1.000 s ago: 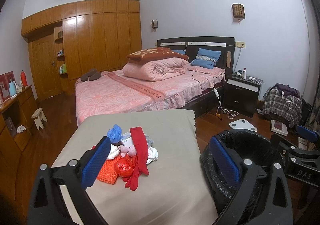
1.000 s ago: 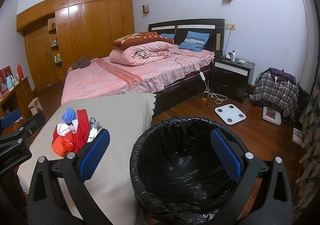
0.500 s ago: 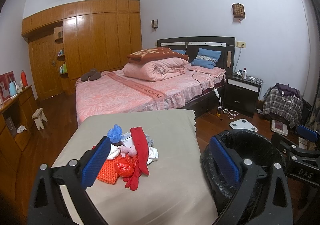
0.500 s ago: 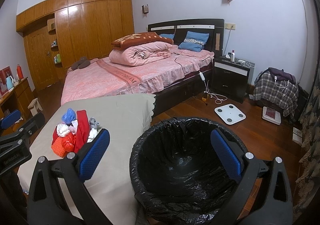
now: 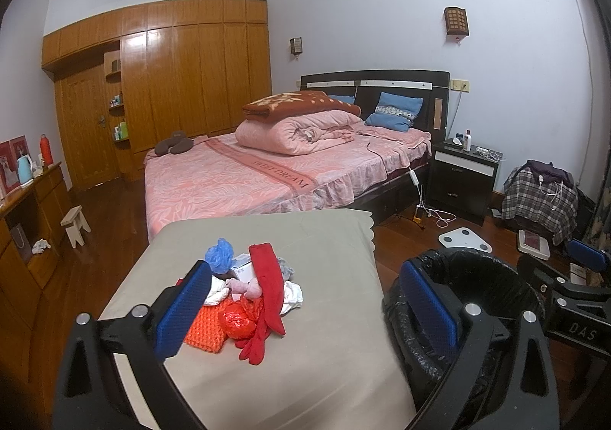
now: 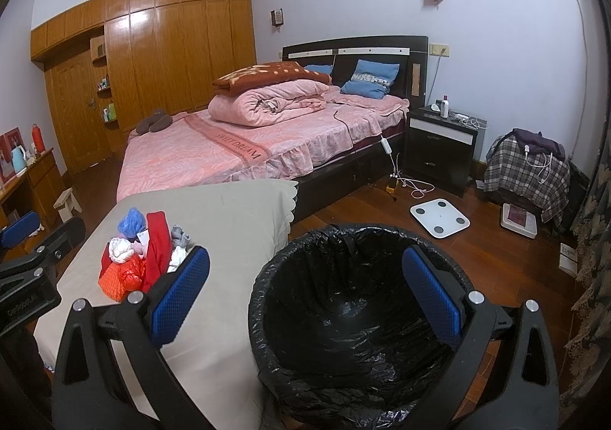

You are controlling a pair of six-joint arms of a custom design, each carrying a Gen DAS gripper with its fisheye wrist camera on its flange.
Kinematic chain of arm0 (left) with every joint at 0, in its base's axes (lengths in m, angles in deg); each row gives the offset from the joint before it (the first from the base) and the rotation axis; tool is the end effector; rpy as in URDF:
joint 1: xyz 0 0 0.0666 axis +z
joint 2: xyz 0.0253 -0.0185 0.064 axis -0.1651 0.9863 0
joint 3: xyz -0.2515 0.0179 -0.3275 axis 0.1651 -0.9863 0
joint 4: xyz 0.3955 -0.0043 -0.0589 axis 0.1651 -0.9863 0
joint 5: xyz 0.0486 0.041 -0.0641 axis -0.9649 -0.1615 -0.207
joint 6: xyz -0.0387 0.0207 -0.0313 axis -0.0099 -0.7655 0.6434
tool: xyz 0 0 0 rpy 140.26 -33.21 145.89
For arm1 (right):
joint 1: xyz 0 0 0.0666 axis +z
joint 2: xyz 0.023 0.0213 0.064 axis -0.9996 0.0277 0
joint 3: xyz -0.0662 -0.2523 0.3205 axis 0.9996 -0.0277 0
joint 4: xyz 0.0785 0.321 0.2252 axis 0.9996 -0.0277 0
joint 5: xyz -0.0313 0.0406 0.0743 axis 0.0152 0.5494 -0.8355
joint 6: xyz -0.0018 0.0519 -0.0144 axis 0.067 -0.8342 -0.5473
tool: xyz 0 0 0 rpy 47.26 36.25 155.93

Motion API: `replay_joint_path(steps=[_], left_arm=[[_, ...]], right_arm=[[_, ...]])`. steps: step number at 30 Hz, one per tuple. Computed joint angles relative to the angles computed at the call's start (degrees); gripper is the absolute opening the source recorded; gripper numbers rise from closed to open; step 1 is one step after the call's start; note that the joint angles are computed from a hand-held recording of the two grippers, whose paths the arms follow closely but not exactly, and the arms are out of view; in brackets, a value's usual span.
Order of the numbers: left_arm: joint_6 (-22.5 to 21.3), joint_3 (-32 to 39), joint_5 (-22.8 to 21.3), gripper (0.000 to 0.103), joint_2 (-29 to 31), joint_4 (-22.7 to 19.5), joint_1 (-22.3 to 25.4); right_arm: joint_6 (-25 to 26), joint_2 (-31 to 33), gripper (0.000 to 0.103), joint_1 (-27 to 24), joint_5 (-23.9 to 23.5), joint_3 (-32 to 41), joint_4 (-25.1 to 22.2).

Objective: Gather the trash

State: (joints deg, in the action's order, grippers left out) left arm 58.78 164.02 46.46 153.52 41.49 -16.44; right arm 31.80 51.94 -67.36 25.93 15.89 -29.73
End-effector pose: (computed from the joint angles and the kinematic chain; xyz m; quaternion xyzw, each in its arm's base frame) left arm 0.5830 -0.0698 0.4977 0.0593 0.8462 -0.0022 0.5296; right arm 0.5662 0.2041 0.4624 0.0535 0.8648 0.0034 0.4992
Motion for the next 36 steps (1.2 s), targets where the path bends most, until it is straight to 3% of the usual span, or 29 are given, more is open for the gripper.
replay_joint_path(steps=[21,28,36], left_arm=[[-0.1,-0.2,0.4,0.097,-0.1,0.1,0.6],[-0.2,-1.4,1.3,0.097,1.1,2.0,2.3],[0.1,-0.2,1.0,0.097,1.9,0.7,2.7]], right_arm=[[-0.1,-0.2,0.098,-0.2,-0.4,-0.5,0.4],[-0.6,2.6,0.098,0.6,-0.1,2.3,-0.3],[-0.6,5.2,0.098,1.1,-1.0,4.9,-0.6]])
